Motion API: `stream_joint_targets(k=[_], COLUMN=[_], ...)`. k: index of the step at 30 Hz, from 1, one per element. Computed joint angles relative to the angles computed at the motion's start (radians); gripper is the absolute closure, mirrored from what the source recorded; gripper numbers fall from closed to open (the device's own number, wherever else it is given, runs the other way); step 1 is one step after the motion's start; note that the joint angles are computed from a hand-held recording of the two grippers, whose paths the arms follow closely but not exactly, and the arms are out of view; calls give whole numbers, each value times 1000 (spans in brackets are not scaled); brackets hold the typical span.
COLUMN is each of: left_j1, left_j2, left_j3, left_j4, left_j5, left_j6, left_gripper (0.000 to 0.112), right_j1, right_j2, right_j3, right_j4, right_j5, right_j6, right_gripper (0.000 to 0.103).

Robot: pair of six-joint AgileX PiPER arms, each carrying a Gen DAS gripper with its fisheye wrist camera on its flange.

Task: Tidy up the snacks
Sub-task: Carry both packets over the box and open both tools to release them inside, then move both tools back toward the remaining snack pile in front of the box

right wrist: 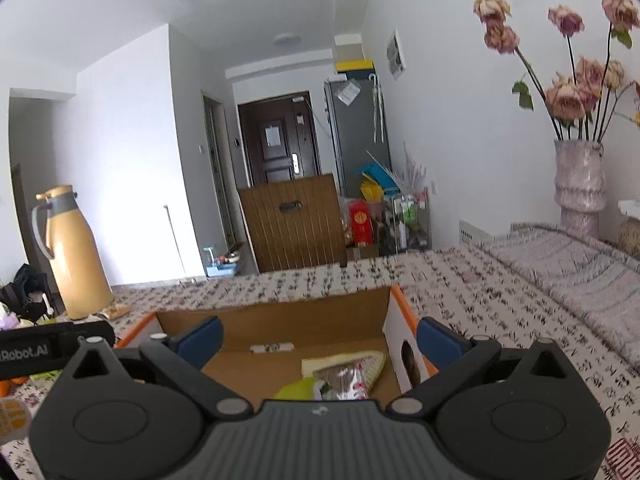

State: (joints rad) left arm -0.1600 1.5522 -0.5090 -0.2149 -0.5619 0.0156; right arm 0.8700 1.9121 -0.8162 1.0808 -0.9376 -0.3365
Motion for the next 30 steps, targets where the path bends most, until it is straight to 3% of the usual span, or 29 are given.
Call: stream_joint_targets(k=[7,21,30], left_j1=[-4,57,208], left_j2=[-133,-352,-380], left_j3=[62,224,320], left_j4=[-12,159,495], left_j5=[31,109,86], left_j6=[17,-76,-307], left_gripper=[9,9,9], right_j1=[79,304,434], right_j2=[-97,-227,-227], right_j3=[66,227,307], right_j4=[65,230,337], right_j5=[-66,-208,-243], right_j6=[-57,-76,-23], right_gripper=[0,0,0])
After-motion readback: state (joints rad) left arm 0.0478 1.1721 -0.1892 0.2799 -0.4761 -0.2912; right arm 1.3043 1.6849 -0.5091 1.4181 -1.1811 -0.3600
